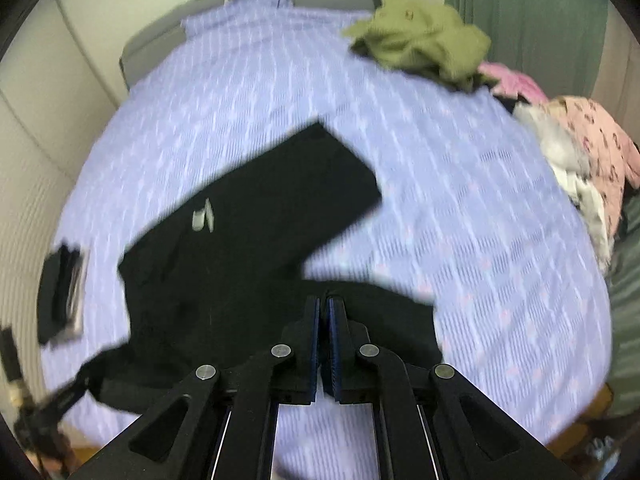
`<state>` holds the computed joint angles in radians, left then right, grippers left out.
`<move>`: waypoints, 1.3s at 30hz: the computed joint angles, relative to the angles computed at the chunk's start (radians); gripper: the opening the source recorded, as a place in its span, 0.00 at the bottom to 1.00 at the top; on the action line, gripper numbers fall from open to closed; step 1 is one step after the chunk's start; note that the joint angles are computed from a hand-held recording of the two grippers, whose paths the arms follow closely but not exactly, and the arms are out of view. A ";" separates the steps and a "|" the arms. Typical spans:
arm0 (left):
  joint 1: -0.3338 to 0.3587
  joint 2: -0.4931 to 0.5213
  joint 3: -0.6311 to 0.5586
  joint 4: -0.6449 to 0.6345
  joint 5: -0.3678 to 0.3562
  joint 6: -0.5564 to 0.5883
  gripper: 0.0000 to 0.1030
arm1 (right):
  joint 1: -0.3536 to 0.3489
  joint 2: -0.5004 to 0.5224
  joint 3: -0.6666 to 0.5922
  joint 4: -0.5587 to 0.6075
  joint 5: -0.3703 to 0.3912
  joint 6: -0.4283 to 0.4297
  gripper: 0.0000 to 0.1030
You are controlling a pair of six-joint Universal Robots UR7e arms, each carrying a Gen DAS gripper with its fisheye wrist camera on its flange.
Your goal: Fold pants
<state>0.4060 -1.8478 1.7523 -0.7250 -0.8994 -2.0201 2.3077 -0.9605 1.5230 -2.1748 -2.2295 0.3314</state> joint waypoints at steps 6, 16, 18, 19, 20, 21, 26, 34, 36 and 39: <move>0.221 0.088 -0.093 -0.068 0.183 0.136 0.08 | -0.043 0.265 -0.277 -0.163 -0.103 -0.231 0.03; 0.363 0.162 -0.060 -0.199 0.177 0.276 0.08 | -0.095 0.273 -0.208 -0.219 -0.079 -0.252 0.60; 0.351 0.176 -0.046 -0.195 0.169 0.280 0.08 | -0.117 0.221 -0.111 -0.245 -0.059 -0.221 0.60; 0.343 0.185 -0.037 -0.192 0.164 0.283 0.08 | -0.131 0.197 -0.077 -0.231 -0.038 -0.190 0.60; 0.338 0.193 -0.032 -0.186 0.161 0.279 0.08 | -0.144 0.176 -0.048 -0.215 -0.019 -0.154 0.60; 0.332 0.199 -0.026 -0.181 0.160 0.275 0.08 | -0.157 0.158 -0.016 -0.210 -0.004 -0.117 0.60; 0.335 0.219 -0.006 -0.195 0.153 0.280 0.08 | -0.204 0.116 0.081 -0.255 0.054 -0.011 0.60; 0.346 0.230 -0.025 -0.166 0.168 0.271 0.08 | -0.235 0.202 0.020 -0.320 0.091 0.073 0.60; 0.346 0.232 -0.027 -0.168 0.168 0.272 0.08 | -0.243 0.225 -0.005 -0.298 0.091 0.106 0.52; 0.346 0.232 -0.027 -0.169 0.168 0.272 0.08 | -0.254 0.239 -0.025 -0.249 0.103 0.137 0.23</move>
<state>0.7517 -1.6161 1.7258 -0.8944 -0.7309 -1.7478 2.0539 -0.7213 1.4977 -2.4238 -2.1268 0.4680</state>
